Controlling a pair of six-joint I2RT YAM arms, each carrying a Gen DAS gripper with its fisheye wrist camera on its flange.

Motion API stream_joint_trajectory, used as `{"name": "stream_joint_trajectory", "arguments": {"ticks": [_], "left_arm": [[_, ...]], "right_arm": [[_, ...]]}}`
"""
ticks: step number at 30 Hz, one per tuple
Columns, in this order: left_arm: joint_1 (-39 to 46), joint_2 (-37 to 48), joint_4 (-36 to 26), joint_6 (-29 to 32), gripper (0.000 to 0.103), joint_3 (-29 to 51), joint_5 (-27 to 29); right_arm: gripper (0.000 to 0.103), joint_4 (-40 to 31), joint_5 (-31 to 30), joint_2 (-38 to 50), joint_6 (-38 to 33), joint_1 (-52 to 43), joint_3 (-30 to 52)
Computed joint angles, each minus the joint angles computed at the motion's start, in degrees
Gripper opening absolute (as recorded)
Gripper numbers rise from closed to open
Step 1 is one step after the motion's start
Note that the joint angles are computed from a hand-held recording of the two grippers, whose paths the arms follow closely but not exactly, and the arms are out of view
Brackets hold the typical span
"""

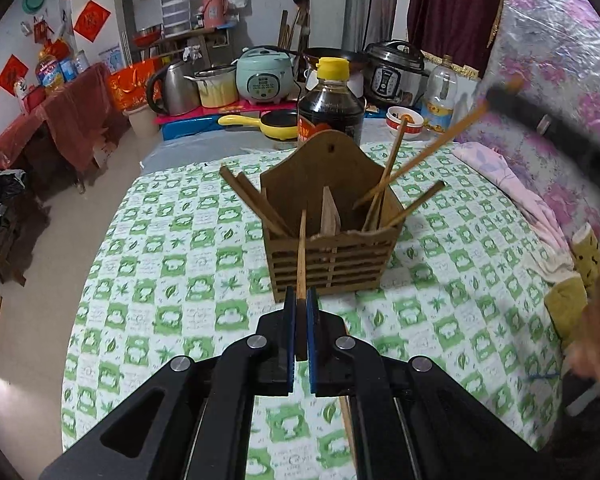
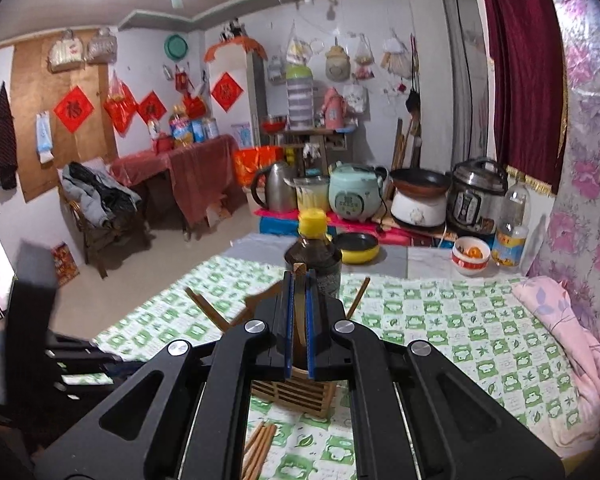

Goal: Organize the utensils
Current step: 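Lift both chopsticks over the wooden holder, drop them in, opening both grippers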

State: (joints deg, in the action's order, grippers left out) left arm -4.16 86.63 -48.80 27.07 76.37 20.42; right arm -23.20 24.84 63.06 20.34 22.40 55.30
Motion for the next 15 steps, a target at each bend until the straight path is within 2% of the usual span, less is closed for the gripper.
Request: {"name": "stream_joint_trajectory", "arguments": {"ticks": [2, 3, 5, 6, 7, 9, 12, 15], "left_arm": [[-1.31, 3.72, -1.0, -2.16, 0.006, 4.05, 0.27], [-1.88, 5.49, -1.12, -4.04, 0.007, 6.05, 0.96], [-2.71, 7.34, -0.55, -6.57, 0.022, 8.2, 1.9], [-2.99, 7.7, 0.17, -7.45, 0.039, 8.61, 2.51], [-3.27, 7.39, 1.79, -8.54, 0.046, 8.08, 2.95], [-4.0, 6.28, 4.83, -9.91, 0.047, 6.4, 2.39], [-3.43, 4.31, 6.05, -9.74, 0.051, 4.09, 3.42], [-0.18, -0.75, 7.51, -7.16, 0.056, -1.29, 4.78]], "right_arm": [[0.007, -0.11, -4.72, 4.22, -0.68, -3.0, 0.89], [0.008, 0.58, -5.02, 5.84, -0.11, -4.01, 0.57], [0.011, 1.81, -5.73, 6.15, 0.5, -5.39, -0.99], [0.011, 2.48, -6.4, 5.59, 0.68, -5.81, -1.82], [0.012, 2.9, -6.5, 4.61, 0.88, -6.03, -2.81], [0.012, 3.17, -5.75, 2.89, 0.86, -6.14, -4.07], [0.012, 3.03, -5.52, -1.2, 1.46, -6.32, -6.31], [0.014, 2.98, -5.09, -5.5, 1.94, -5.95, -8.98]]}}
